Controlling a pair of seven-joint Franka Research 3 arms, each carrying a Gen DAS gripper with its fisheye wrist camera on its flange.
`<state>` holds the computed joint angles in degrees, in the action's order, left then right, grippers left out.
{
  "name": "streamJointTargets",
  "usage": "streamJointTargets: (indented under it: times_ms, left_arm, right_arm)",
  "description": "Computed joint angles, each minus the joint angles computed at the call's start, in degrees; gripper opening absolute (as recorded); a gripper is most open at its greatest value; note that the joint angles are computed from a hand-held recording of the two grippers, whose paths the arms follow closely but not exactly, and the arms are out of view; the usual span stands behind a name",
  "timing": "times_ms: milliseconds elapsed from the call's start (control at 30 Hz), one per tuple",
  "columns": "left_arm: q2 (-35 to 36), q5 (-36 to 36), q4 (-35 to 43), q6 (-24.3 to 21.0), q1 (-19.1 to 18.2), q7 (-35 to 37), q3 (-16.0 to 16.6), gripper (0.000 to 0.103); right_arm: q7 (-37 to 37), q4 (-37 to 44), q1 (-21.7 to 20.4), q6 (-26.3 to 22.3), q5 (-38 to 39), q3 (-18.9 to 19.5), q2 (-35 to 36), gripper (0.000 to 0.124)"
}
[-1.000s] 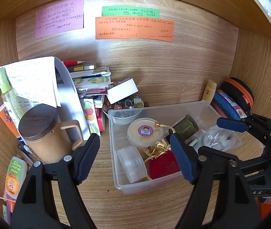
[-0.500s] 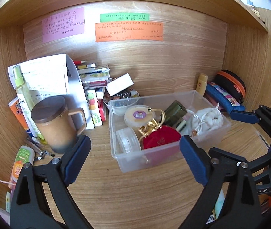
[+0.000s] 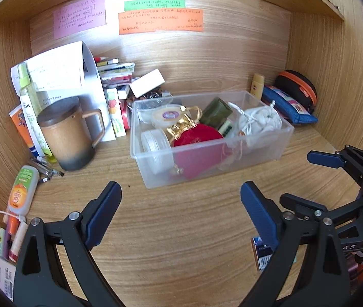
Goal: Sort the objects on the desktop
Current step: 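Move the left tool to the blue Max staple box while the right approaches the light-blue bottle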
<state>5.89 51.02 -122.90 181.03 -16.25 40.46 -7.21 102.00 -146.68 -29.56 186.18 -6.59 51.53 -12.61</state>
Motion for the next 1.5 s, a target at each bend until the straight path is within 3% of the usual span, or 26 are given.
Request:
streamJointTargets:
  times_ms: [133, 233, 300, 600, 667, 733, 767, 833, 933, 1133, 1233, 1400, 1500]
  left_arm:
    - [0.1, -0.3, -1.0, -0.2, -0.3, 0.5, -0.4, 0.095]
    - [0.3, -5.9, -2.3, -0.7, 0.9, 5.4, -2.6, 0.095]
    - [0.4, -7.1, -2.8, -0.8, 0.4, 6.2, -2.4, 0.095]
    - [0.7, -22.1, -5.5, -1.2, 2.3, 18.8, -6.9, 0.095]
    - [0.7, -23.4, -5.8, -1.6, 1.6, 20.1, -6.8, 0.095]
    - [0.6, -22.3, -6.0, -1.8, 0.0, 19.5, -5.6, 0.095]
    - [0.5, -21.9, -6.1, -2.0, -0.5, 19.1, -5.1, 0.095]
    - [0.3, -23.7, -6.4, -2.2, 0.0, 20.6, -6.1, 0.095]
    - [0.1, -25.6, -6.9, -2.2, 0.2, 22.5, -6.7, 0.095]
    - [0.4, -30.2, -7.4, -2.7, 0.6, 26.9, -8.4, 0.095]
    - [0.7, -35.9, -7.4, -2.9, 2.2, 31.6, -11.0, 0.095]
    - [1.0, -38.0, -7.2, -3.1, 1.4, 33.0, -10.7, 0.095]
    - [1.0, -38.1, -7.0, -3.5, 0.8, 32.8, -10.2, 0.095]
  right_arm:
    - [1.1, -1.7, -1.0, -0.3, 0.0, 1.6, -0.4, 0.084]
    - [1.8, -2.8, -0.5, -0.6, -0.1, 1.4, -0.5, 0.084]
    - [2.4, -3.5, -0.3, -0.9, -0.4, 1.4, -0.9, 0.084]
    - [1.8, -5.8, 8.6, -0.8, -0.6, -7.3, -0.6, 0.084]
    - [1.5, -6.0, 9.0, -0.7, -0.2, -7.5, -0.6, 0.084]
    - [0.5, -6.1, 12.2, -1.0, 0.4, -10.4, 0.2, 0.084]
    - [0.6, -6.0, 11.6, -1.2, 0.3, -9.7, 0.1, 0.084]
    - [2.1, -5.9, 6.6, -1.5, -1.2, -4.5, -0.7, 0.084]
    - [3.2, -6.0, 4.5, -1.5, -2.2, -2.3, -1.1, 0.084]
    - [2.7, -6.9, 4.7, 0.1, -1.1, -2.6, -1.3, 0.082]
    - [1.4, -7.6, 4.5, 1.0, 0.8, -2.1, -1.8, 0.081]
    - [-2.7, -8.5, 10.2, 3.1, 3.6, -7.4, -0.4, 0.058]
    - [-4.8, -8.7, 10.7, 3.7, 5.3, -7.7, -0.2, 0.050]
